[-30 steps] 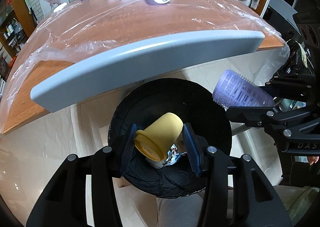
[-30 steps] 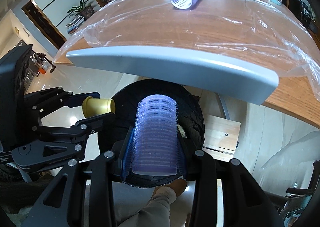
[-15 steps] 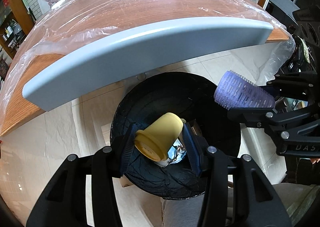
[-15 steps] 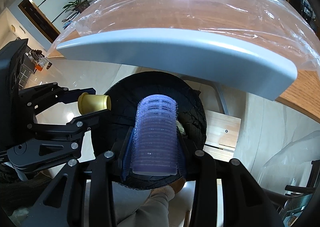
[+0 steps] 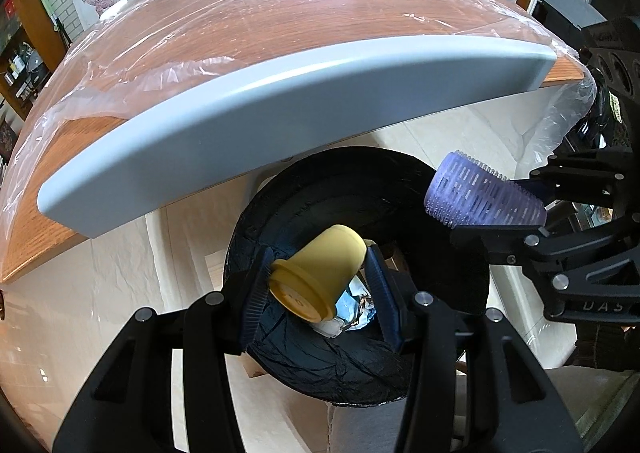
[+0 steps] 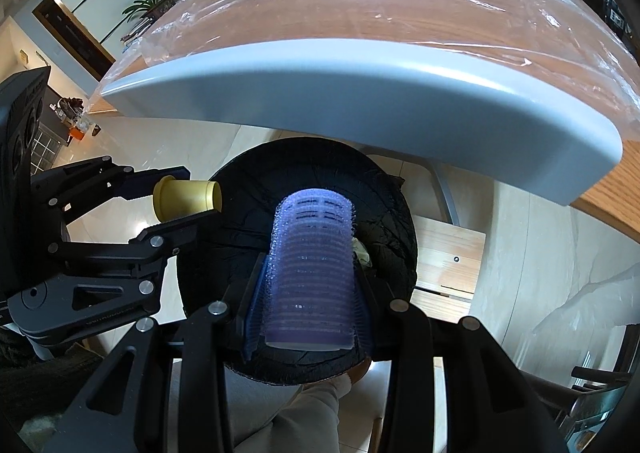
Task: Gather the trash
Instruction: 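Carry the yellow cup with the left tool while the right tool carries the roller to the wastebasket, then open both tools to drop the cup and roller into the wastebasket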
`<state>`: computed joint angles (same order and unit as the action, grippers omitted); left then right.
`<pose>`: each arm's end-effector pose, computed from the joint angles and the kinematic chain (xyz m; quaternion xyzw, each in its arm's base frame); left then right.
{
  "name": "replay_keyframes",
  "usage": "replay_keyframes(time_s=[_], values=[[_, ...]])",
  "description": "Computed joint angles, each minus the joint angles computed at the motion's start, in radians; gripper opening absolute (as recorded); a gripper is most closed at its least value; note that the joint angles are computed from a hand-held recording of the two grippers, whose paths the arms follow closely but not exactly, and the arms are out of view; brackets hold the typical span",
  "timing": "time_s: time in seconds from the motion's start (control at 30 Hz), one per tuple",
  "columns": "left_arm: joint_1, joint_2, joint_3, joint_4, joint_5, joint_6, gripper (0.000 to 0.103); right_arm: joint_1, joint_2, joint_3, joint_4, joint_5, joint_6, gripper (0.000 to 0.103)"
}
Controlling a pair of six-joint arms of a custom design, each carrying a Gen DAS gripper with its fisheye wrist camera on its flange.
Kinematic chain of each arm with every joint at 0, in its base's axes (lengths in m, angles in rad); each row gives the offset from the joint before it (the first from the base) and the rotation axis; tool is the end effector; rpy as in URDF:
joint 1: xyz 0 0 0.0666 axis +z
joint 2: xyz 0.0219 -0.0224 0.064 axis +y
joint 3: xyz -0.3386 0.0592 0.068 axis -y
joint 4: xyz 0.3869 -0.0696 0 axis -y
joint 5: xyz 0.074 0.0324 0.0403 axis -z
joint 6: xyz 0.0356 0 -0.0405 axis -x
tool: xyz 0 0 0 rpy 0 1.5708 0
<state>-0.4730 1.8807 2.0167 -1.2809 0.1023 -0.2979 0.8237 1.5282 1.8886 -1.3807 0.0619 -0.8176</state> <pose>0.5485 -0.2853 0.3851 0.3770 0.9005 -0.0682 0.2059 0.3380 0.3611 0.5148 0.0055 0.9619 0.1784 0.2070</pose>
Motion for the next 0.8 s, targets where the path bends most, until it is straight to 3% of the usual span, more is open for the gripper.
replay_keyframes(time_s=[0.5, 0.53, 0.6, 0.8], values=[[-0.002, 0.021, 0.035, -0.016, 0.003, 0.003, 0.049, 0.001, 0.004, -0.002, -0.006, 0.005, -0.009, 0.039], [0.000, 0.027, 0.045, -0.025, 0.012, 0.006, 0.049, 0.002, 0.004, 0.000, -0.013, 0.012, -0.020, 0.042], [0.003, 0.036, 0.059, -0.037, 0.001, 0.009, 0.060, 0.003, -0.002, -0.003, -0.018, 0.027, -0.049, 0.067], [0.011, 0.026, 0.052, -0.029, -0.013, 0.005, 0.067, 0.011, -0.027, -0.017, -0.023, 0.047, -0.084, 0.068]])
